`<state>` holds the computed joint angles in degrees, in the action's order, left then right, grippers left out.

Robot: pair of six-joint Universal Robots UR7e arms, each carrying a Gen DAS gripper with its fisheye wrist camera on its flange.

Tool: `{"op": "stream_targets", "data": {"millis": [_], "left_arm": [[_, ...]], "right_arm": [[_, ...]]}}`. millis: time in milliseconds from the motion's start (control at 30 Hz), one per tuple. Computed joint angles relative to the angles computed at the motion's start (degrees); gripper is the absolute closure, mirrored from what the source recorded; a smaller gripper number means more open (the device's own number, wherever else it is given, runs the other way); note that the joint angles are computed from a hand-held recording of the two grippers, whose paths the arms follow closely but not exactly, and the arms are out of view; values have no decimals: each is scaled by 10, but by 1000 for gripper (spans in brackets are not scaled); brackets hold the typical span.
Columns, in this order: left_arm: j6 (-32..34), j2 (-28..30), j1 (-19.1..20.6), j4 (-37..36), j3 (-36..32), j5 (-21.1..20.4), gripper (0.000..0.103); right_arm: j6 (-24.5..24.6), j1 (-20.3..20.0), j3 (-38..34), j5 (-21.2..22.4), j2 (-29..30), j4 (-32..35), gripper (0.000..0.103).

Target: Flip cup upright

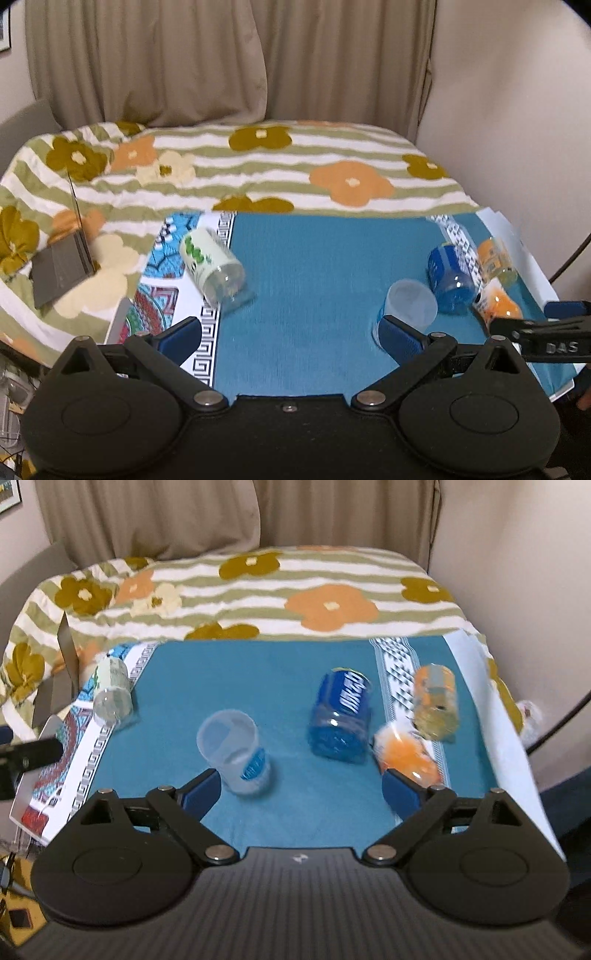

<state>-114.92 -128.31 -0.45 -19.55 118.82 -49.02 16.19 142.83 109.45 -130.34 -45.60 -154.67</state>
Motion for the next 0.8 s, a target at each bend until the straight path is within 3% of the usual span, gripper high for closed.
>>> {"op": "stream_targets", "data": {"millis": [333,800], "left_arm": [[-41,15,-33,21,11,-21,0],[-49,17,-57,31,16,-34,0]], "right_arm": [[55,3,21,-8,-47,63,0],[63,11,28,-20,-57,63,0]]}}
